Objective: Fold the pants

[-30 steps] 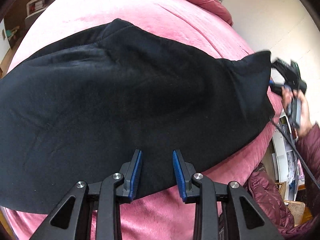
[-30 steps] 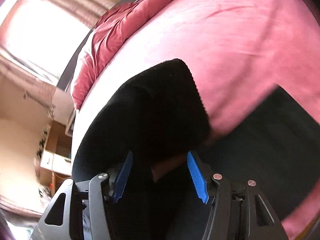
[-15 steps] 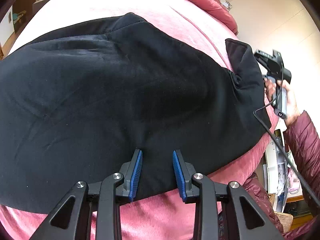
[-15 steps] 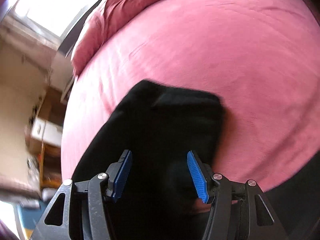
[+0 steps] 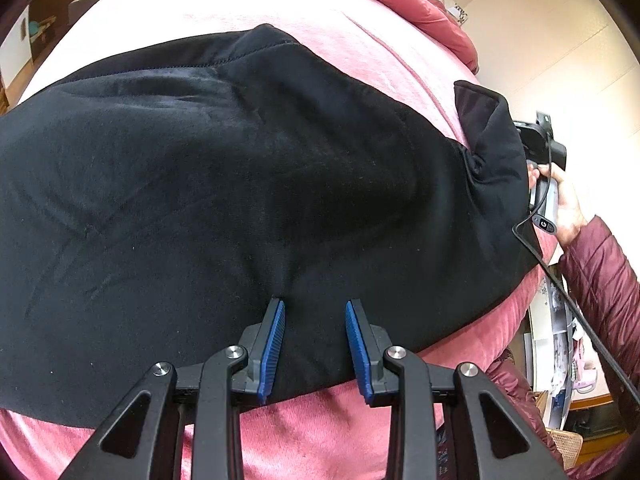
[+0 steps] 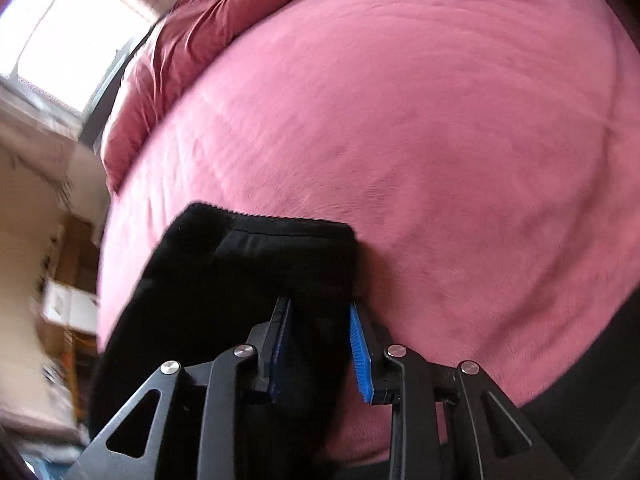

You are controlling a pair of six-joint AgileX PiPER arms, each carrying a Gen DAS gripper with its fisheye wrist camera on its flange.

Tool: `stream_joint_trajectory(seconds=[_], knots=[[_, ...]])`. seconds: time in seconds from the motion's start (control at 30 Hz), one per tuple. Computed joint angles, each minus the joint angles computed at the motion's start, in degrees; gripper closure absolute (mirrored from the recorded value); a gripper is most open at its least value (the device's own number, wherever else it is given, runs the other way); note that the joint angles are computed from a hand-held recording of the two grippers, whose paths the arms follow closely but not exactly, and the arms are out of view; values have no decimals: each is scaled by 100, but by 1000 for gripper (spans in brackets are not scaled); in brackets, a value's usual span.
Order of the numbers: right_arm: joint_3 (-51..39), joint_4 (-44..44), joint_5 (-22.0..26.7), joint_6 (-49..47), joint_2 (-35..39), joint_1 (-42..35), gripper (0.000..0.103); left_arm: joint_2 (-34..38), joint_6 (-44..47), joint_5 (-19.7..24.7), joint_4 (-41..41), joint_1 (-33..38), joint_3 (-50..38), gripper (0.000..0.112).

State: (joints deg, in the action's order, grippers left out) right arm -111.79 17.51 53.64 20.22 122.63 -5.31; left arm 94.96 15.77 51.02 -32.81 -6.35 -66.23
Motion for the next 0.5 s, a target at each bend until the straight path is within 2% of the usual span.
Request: stream_joint_trajectory(seconds=[0.03,0.07,0.17,0.23,0.33,0.5], knots=[[-292,-423,452,122,43,97,93,11,-21,18,10,-6,-23,80],[-513,-620,675,15,83,163,96,19,-26,39,16,-6,-42,80],[-231,-1068,557,-114,-416,293,97,38,7,39,-2,-3,-59,80],[108,-1056,463,-178,-865,225,97,44,55,24,-8,-7,-60,80],[1040,-898,231,-361,-1939,-77,97,25,108,-19,-33,-23,-23,80],[1933,-632,209,-437,-3182,-641,97,-13,155,-39,13,-82,-6,80]])
